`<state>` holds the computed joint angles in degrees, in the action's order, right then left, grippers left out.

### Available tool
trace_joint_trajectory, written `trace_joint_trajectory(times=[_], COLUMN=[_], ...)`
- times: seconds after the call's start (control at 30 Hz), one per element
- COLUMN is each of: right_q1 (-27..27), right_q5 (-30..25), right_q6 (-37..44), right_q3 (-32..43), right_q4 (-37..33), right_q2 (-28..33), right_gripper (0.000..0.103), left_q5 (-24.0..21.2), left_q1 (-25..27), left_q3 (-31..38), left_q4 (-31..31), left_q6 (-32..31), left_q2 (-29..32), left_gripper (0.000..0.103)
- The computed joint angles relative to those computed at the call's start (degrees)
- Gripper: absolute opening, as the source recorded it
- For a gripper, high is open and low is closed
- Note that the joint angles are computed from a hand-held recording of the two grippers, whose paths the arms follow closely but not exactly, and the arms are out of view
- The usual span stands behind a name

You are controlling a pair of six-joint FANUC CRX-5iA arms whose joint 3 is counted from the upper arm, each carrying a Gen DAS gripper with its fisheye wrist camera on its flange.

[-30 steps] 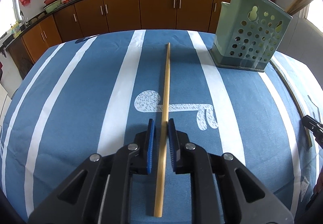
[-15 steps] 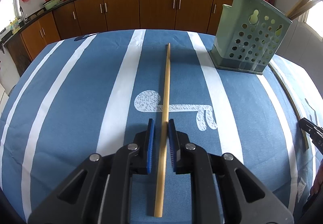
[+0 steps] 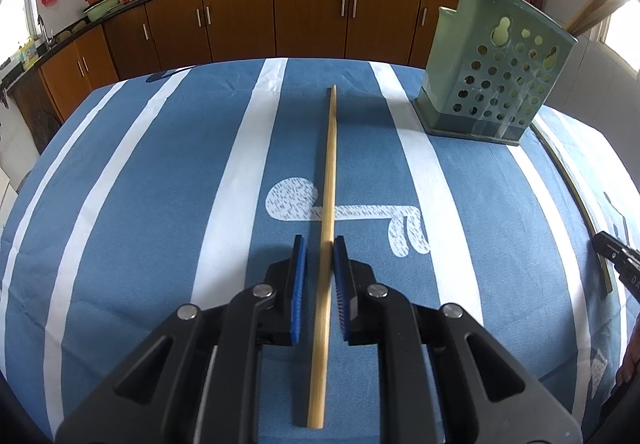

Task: Organize utensils
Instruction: 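Adjust the left tool's grip on its chopstick while the right tool holds its own, then lift both held chopsticks upright and carry them above the green holder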

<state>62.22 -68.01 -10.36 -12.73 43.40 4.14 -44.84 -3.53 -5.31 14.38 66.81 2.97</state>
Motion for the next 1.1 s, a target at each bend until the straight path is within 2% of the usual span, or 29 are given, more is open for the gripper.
trace_joint_trajectory(times=[0.07, 0.23, 0.33, 0.47, 0.83, 1.1], right_q1=[0.4, 0.9, 0.9, 1.6, 4.0, 4.3], right_q5=[-0.1, 0.0, 0.2, -0.5, -4.3, -5.5], right_q6=[-0.2, -0.8, -1.0, -1.7, -9.3, -12.0], right_q3=[-0.2, -0.8, -1.0, -1.5, -4.4, -5.2], right_q4=[0.0, 0.0, 0.1, 1.1, 12.2, 16.8], right_q2=[-0.2, -0.7, -0.8, -1.4, -5.6, -6.6], right_gripper=[0.009, 0.009, 0.008, 0.008, 0.008, 0.008], left_q5=[0.0, 0.0, -0.1, -1.6, 1.8, 5.0], left_q1=[-0.4, 0.3, 0.2, 0.3, 3.2, 3.8], left_q3=[-0.5, -3.1, -3.3, -2.6, -5.5, -7.0], left_q4=[-1.5, 0.2, 0.1, -0.1, 10.4, 17.6], left_q6=[-0.8, -2.9, -3.0, -3.0, -9.1, -13.0], left_q2=[-0.9, -2.9, -3.2, -3.2, -8.7, -11.5], left_gripper=[0.016, 0.015, 0.009, 0.008, 0.008, 0.007])
